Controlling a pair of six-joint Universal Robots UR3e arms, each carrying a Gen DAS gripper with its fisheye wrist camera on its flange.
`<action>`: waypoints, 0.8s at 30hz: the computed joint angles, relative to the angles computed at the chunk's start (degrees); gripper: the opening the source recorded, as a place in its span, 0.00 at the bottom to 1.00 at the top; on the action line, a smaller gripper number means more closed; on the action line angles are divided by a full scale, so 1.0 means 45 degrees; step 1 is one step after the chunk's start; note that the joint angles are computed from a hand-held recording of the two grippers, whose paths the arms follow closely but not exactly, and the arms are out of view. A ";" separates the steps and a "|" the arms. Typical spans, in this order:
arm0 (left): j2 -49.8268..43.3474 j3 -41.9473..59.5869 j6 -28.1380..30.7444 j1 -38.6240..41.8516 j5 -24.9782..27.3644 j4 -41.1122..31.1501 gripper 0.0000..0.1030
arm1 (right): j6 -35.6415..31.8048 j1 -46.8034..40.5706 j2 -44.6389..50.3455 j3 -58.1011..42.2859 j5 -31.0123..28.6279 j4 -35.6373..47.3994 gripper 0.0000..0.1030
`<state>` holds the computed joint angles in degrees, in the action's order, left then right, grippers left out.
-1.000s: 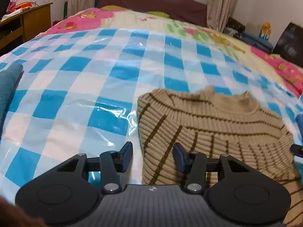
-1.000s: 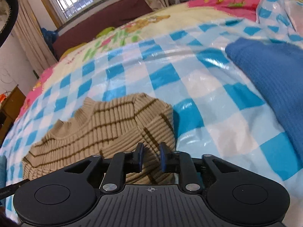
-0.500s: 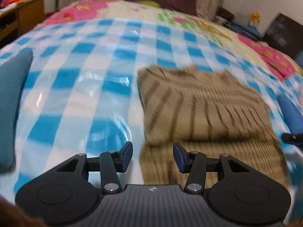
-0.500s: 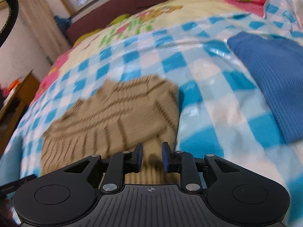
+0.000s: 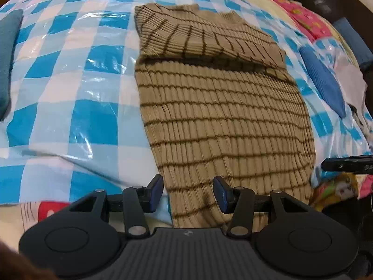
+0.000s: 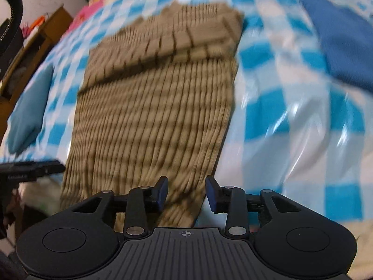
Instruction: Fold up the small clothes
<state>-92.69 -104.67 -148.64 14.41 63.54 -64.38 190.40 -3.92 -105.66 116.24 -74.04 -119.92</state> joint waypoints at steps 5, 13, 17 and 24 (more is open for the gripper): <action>0.0085 0.0713 0.0555 0.0139 0.0234 -0.1813 0.49 | -0.0089 -0.0109 0.0042 0.0062 0.0730 0.1446 0.34; -0.0212 0.1204 0.0420 -0.0183 0.1006 -0.3410 0.49 | -0.0089 -0.0116 0.0255 0.0400 0.1564 0.2263 0.34; -0.0438 0.1495 -0.0049 -0.0617 0.1631 -0.3420 0.50 | 0.0026 -0.0132 0.0510 0.0796 0.1859 0.2018 0.34; -0.0735 0.2069 -0.0614 -0.0902 0.1996 -0.3958 0.52 | 0.0114 -0.0737 -0.0183 0.1946 0.2584 0.1357 0.34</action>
<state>-95.99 -95.36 -151.40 10.35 72.52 -82.19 190.91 -7.23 -106.48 125.00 -62.41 -113.81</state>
